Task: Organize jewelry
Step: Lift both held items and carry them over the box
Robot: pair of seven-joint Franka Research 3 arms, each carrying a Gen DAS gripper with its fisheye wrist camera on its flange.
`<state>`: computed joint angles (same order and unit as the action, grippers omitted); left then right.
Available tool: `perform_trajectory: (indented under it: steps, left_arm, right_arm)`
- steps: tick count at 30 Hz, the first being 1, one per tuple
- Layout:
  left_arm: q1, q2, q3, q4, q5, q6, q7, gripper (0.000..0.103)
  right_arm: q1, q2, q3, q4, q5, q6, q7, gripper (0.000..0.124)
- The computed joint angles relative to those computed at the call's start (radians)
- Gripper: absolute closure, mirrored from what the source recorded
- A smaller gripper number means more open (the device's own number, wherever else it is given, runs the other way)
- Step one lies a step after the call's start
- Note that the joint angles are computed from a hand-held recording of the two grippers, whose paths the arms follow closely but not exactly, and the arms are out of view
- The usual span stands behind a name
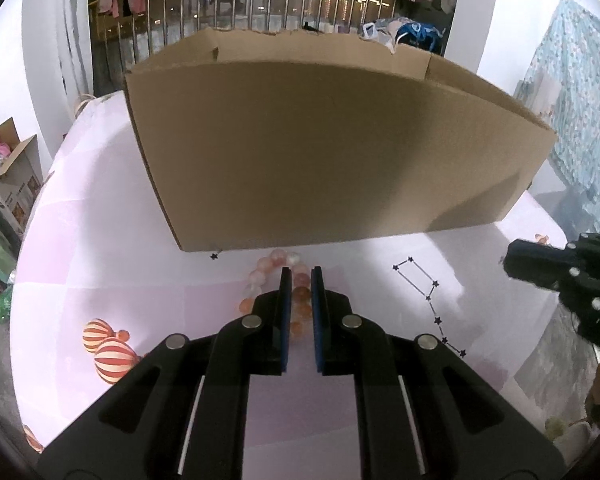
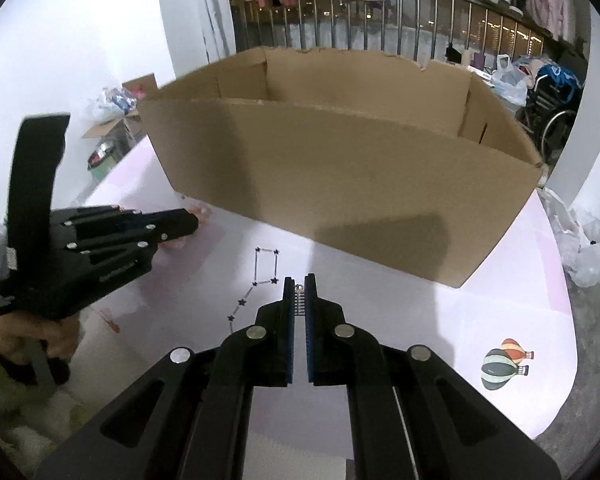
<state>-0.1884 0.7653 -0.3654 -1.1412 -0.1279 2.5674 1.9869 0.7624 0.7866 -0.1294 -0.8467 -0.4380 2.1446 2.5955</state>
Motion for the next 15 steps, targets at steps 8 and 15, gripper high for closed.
perform_trajectory:
  steps: [8,15]
  left_arm:
    - [0.041,-0.062,-0.031,-0.08,-0.041,0.086,0.014,0.095]
    - [0.075,-0.116,-0.06,-0.13,-0.081,0.143,0.015,0.095]
  right_arm:
    - [0.002,-0.095,-0.018,-0.115,-0.062,0.123,0.086,0.119]
    - [0.012,-0.104,-0.022,-0.098,-0.119,0.131,0.097,0.119]
